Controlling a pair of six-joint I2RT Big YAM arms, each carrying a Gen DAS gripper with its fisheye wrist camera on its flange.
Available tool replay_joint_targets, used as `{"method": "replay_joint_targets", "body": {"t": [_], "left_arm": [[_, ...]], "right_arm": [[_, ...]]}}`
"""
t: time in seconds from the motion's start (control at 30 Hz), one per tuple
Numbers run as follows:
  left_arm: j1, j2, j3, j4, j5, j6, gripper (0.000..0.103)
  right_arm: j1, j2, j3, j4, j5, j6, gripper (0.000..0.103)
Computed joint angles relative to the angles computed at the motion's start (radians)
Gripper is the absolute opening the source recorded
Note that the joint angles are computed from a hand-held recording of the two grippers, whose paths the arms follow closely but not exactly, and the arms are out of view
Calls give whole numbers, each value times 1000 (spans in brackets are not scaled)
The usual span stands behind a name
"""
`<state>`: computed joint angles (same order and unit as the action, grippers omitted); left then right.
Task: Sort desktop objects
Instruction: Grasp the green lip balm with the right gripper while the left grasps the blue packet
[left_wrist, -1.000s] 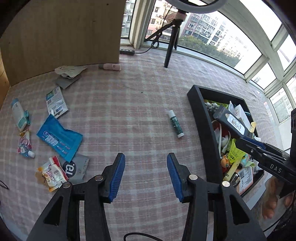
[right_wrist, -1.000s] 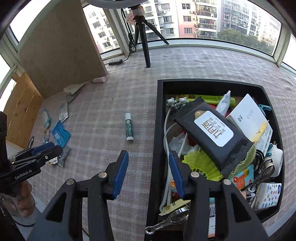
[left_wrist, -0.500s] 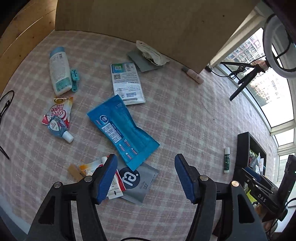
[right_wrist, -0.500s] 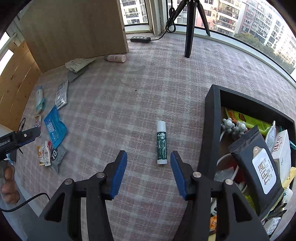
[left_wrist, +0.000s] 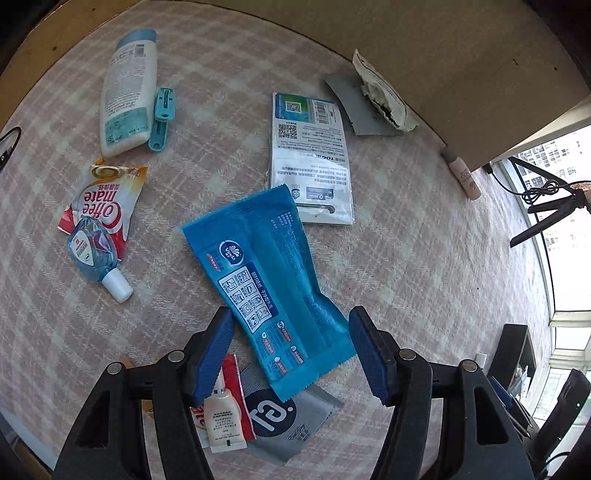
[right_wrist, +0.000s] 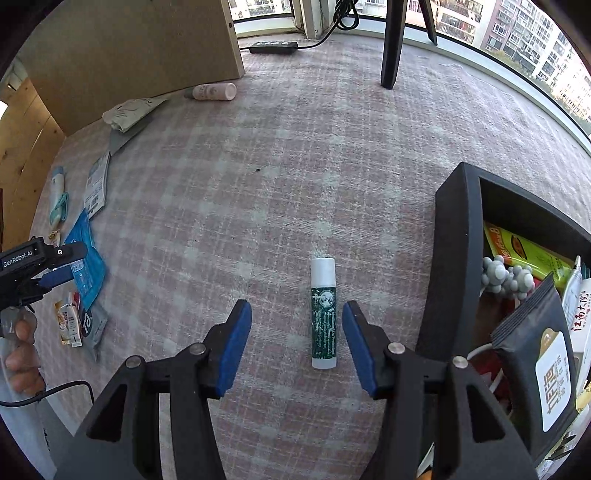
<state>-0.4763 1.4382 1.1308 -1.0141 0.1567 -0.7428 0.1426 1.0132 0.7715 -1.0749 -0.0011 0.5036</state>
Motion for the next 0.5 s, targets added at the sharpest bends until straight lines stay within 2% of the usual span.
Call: {"method": "replay_joint_targets", "body": {"t": [0.23, 0.37, 0.5], "left_arm": [[-56, 51, 52, -12, -58, 14, 64], [-131, 78, 78, -43, -155, 91, 55], [-182, 84, 79, -48, -222, 123, 51]], "right_arm": [[-12, 25, 3, 12, -4, -5, 50], [-15, 43, 0, 17, -4, -7, 50], [-23, 45, -14, 31, -9, 3, 47]]}}
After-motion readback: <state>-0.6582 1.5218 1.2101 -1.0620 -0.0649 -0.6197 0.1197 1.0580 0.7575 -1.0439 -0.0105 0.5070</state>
